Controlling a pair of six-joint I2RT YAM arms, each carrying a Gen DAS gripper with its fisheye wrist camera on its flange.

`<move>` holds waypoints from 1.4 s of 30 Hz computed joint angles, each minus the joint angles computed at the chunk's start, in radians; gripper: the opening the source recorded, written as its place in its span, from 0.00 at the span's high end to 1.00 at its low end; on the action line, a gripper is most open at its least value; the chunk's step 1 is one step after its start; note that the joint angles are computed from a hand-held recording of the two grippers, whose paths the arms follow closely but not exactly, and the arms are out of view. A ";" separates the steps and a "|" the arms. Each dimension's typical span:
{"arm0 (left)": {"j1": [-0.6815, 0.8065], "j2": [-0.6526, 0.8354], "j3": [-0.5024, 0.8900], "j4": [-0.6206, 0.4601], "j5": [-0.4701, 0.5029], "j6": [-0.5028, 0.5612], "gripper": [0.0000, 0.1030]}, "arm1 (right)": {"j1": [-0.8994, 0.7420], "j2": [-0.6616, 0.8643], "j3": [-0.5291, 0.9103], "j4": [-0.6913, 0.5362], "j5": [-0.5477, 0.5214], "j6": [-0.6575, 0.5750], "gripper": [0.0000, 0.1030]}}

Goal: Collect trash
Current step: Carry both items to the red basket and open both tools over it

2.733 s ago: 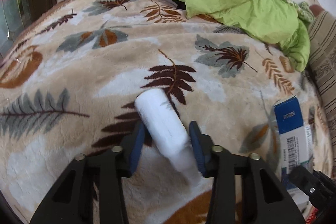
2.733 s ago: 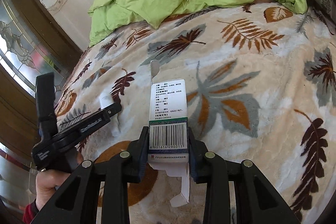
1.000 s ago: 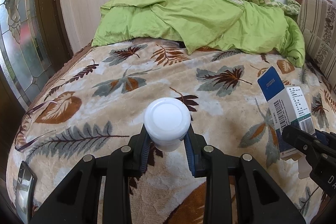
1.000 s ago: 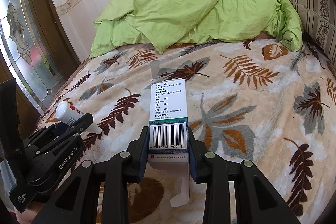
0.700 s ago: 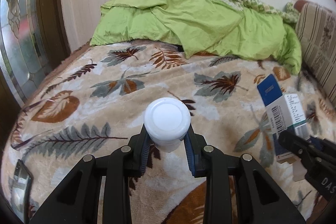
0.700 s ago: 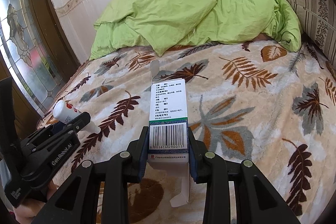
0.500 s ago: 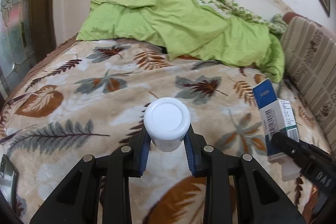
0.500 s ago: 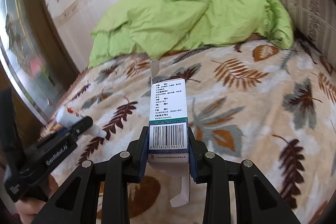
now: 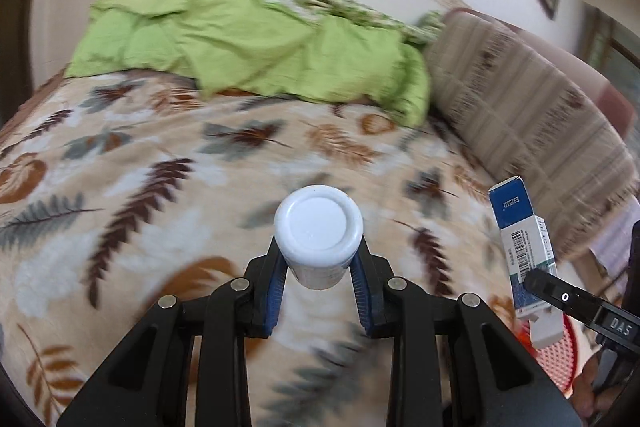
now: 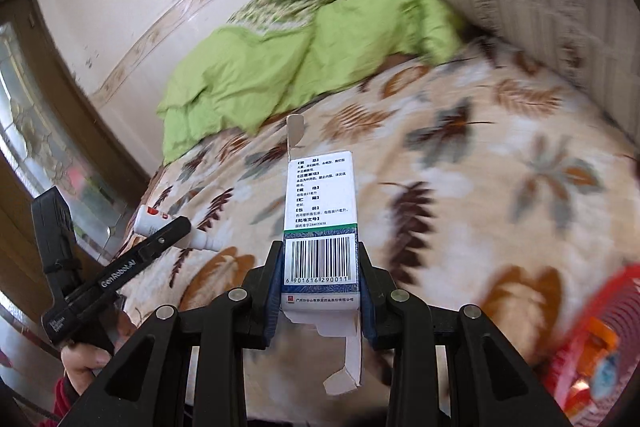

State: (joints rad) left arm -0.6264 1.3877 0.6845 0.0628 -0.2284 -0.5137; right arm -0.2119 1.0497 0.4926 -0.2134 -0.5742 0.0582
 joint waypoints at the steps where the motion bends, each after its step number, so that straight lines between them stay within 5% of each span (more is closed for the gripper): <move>1: -0.026 0.000 0.010 -0.009 -0.003 -0.003 0.72 | -0.096 -0.046 -0.006 -0.073 -0.047 -0.059 0.67; 5: -0.214 0.056 0.125 -0.068 -0.050 -0.012 0.72 | -0.443 -0.078 0.030 -0.307 -0.194 -0.300 0.67; 10: -0.396 0.185 0.328 -0.125 -0.055 0.012 0.72 | -0.913 0.100 0.187 -0.597 -0.342 -0.696 0.67; 16: -0.515 0.377 0.603 -0.203 0.011 0.041 0.72 | -1.171 0.290 0.353 -0.745 -0.369 -0.909 0.67; 26: -0.572 0.659 0.945 -0.346 0.125 0.080 0.72 | -1.242 0.448 0.418 -0.702 -0.319 -0.908 0.64; 28: -0.580 0.701 0.988 -0.365 0.137 0.093 0.70 | -1.239 0.459 0.412 -0.665 -0.300 -0.873 0.48; 30: -0.586 0.721 1.014 -0.389 0.143 0.094 0.58 | -1.248 0.465 0.413 -0.645 -0.289 -0.854 0.47; 36: -0.582 0.665 0.931 -0.338 0.119 0.077 0.50 | -1.261 0.411 0.397 -0.644 -0.293 -0.861 0.36; 38: -0.579 0.613 0.863 -0.309 0.072 0.074 0.39 | -1.258 0.378 0.380 -0.631 -0.293 -0.858 0.32; 42: -0.575 0.497 0.722 -0.267 -0.028 0.082 0.33 | -1.241 0.246 0.308 -0.589 -0.281 -0.823 0.22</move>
State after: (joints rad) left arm -1.2019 1.8846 1.4067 -0.2042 -0.2564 -0.4322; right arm -1.4531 1.2962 0.8008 -0.8029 -0.8548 -0.7644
